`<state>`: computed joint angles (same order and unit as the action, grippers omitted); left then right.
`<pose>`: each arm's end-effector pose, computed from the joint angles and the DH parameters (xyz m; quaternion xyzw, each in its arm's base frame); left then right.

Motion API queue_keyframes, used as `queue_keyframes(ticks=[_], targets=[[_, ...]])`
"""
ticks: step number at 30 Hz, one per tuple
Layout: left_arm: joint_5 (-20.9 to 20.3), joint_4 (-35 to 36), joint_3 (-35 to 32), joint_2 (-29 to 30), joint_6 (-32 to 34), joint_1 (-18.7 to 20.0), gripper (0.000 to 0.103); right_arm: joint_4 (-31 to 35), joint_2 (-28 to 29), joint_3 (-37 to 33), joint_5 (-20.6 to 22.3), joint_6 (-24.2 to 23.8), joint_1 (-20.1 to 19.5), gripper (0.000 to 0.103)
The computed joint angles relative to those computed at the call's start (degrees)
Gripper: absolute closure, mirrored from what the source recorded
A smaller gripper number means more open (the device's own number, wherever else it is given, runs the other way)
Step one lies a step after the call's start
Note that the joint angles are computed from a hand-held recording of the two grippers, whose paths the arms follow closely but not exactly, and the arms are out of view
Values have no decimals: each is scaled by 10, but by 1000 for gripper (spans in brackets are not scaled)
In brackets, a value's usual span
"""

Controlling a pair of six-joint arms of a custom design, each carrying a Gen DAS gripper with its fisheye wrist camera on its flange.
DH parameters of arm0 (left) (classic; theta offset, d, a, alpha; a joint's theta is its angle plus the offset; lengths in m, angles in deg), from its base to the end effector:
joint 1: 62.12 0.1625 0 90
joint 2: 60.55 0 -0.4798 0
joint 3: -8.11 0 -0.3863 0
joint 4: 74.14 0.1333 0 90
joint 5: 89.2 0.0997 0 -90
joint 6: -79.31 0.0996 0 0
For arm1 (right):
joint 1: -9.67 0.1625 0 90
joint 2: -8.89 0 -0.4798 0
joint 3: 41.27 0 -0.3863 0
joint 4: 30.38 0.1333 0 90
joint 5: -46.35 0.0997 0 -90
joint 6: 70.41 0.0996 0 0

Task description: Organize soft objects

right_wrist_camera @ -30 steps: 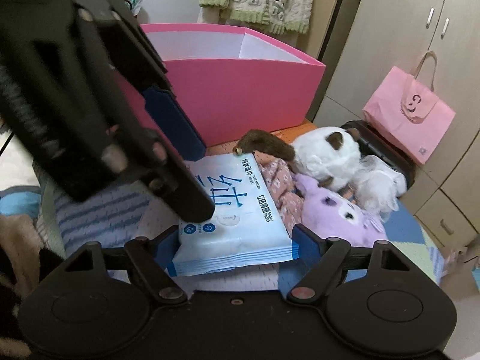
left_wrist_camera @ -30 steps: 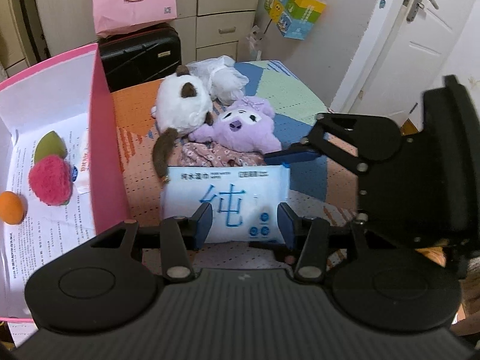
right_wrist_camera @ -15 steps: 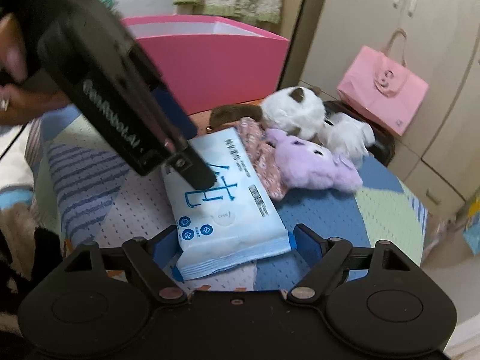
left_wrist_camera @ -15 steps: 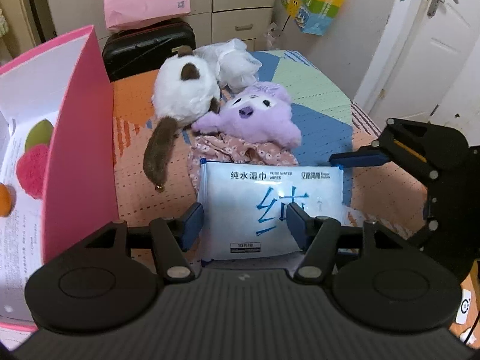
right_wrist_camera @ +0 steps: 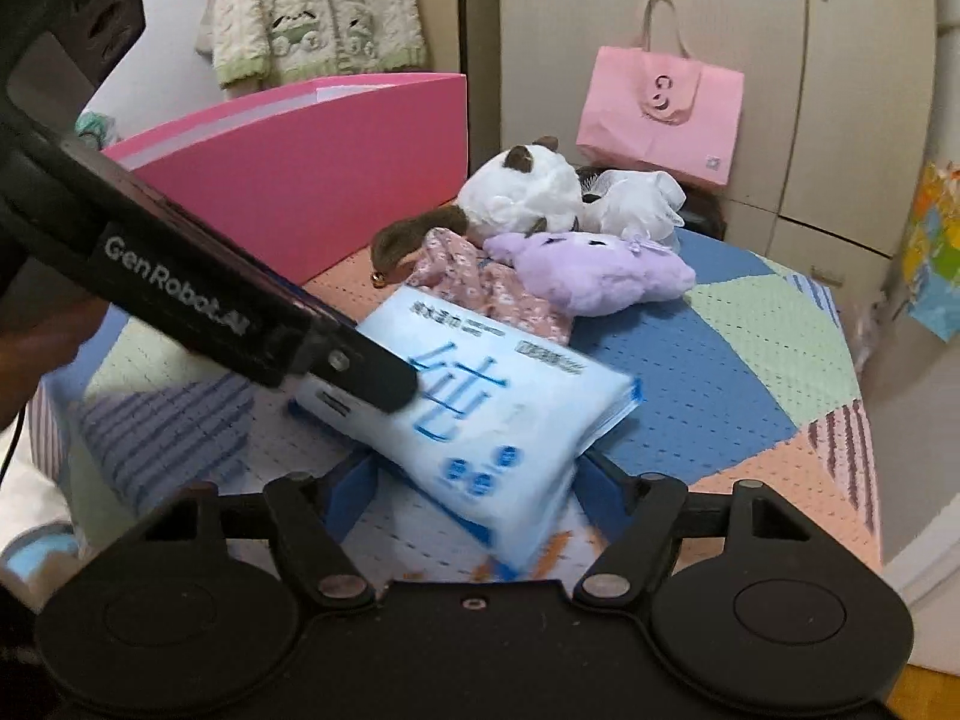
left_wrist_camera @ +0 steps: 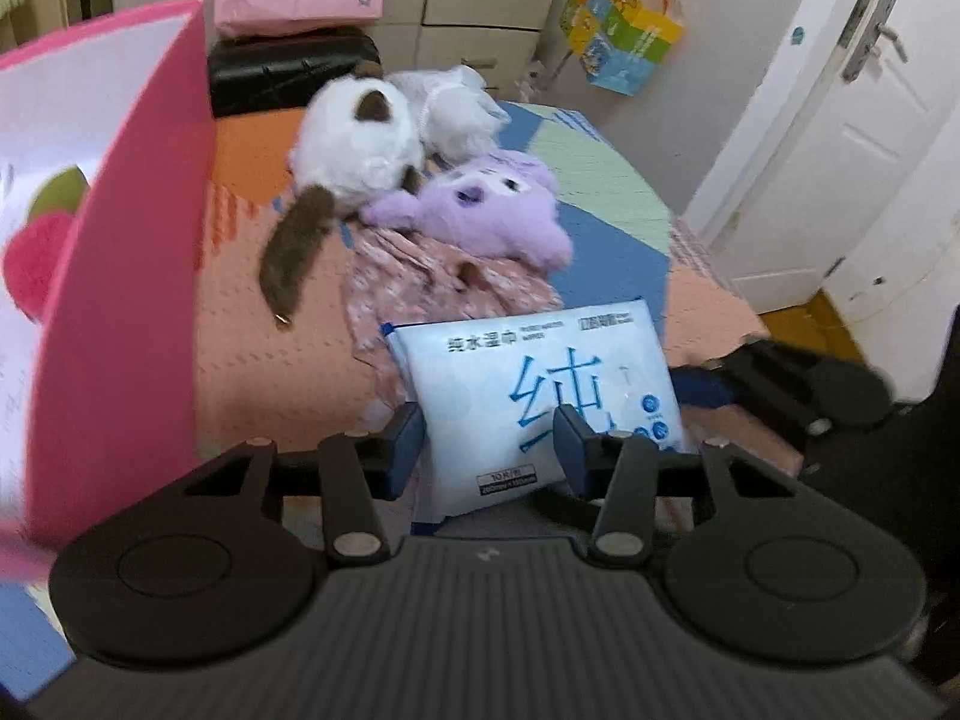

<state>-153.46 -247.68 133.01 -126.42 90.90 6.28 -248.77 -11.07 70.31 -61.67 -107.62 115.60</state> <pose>-0.0283 -0.5511 0.2289 0.2268 0.9265 -0.2251 0.1988 0.2568 -0.5263 -0.0760 0.3750 -0.8604 0.2787 0.2036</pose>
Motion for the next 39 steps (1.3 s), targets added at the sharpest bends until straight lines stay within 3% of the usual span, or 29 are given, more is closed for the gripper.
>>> queue_keyframes(ticks=[3, 6, 21, 25, 34, 39], targets=[[4, -4, 14, -4, -10, -9, 50, -14, 14, -6, -29, 17, 16, 15], [11, -7, 25, -10, -9, -17, 50, -7, 14, -6, -41, 38, 22, 13], [-9, 105, 49, -100, -26, -48, 49, 45, -16, 22, -103, 78, 75, 13], [-8, 115, 59, -126, -31, -57, 49, 63, -24, 24, -125, 82, 95, 19], [-17, 158, 69, -188, -17, -65, 48, 119, -45, 21, -141, 90, 138, 19], [4, 201, 66, -224, -5, -79, 48, 169, -60, 9, -132, 100, 156, 19]])
